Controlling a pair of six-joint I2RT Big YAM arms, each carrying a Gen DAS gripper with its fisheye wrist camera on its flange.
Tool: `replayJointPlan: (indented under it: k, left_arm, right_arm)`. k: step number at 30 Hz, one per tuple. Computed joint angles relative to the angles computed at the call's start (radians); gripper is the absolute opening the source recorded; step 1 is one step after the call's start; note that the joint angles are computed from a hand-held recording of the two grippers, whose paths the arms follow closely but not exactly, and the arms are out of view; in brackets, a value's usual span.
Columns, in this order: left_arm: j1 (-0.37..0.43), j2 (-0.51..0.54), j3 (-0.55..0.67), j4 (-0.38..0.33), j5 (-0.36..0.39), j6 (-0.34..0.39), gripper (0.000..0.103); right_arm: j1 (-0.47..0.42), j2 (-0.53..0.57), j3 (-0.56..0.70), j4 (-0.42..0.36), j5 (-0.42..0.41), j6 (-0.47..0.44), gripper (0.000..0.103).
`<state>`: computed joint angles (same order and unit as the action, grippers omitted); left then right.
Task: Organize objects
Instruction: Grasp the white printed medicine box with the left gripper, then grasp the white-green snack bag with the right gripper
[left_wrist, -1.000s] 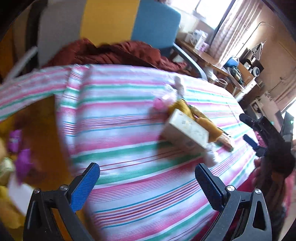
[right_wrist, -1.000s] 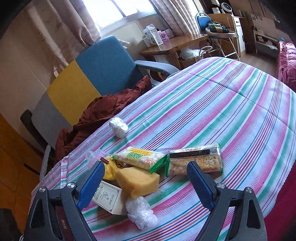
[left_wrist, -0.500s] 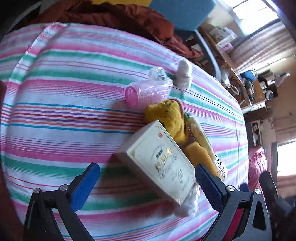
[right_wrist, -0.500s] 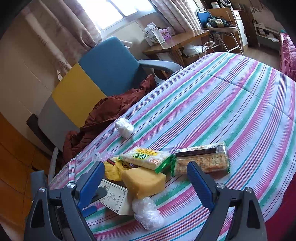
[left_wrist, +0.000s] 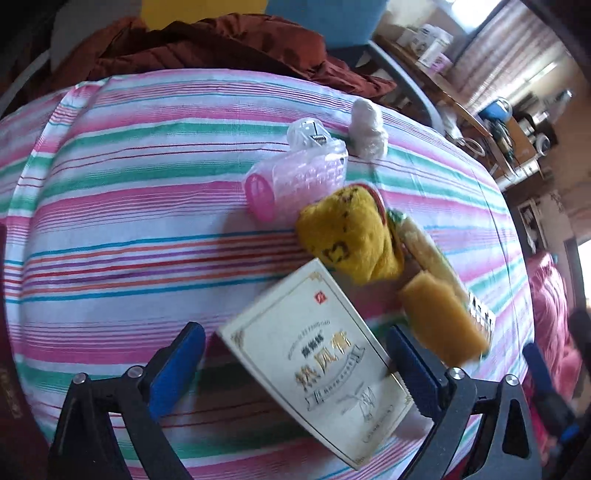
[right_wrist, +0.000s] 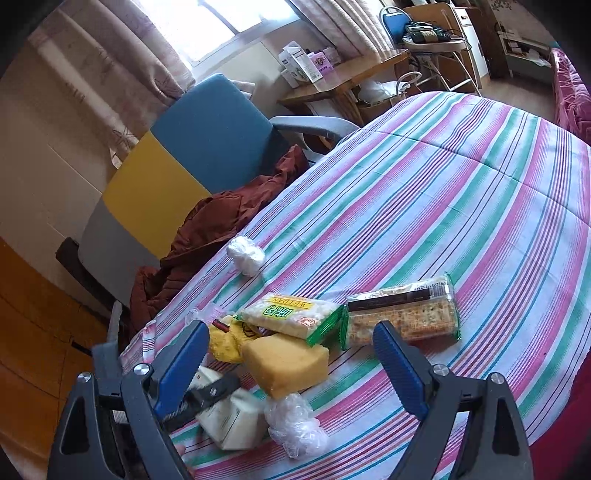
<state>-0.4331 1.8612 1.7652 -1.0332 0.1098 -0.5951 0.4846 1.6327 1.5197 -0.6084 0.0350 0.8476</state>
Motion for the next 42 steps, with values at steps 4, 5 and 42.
replayJointPlan:
  k: [4, 5, 42]
  left_arm:
    - [0.012, -0.089, -0.123, 0.007, -0.006, 0.090, 0.084]
    - [0.009, -0.105, -0.145, 0.010, -0.028, 0.113, 0.073]
    - [0.003, -0.213, -0.294, 0.140, -0.082, 0.305, 0.067]
  right_arm:
    - [-0.003, 0.002, 0.003, -0.020, 0.016, 0.013, 0.092]
    - [-0.007, 0.003, 0.001, -0.023, 0.013, 0.024, 0.092]
    - [-0.016, 0.082, 0.072, -0.134, -0.110, 0.033, 0.092]
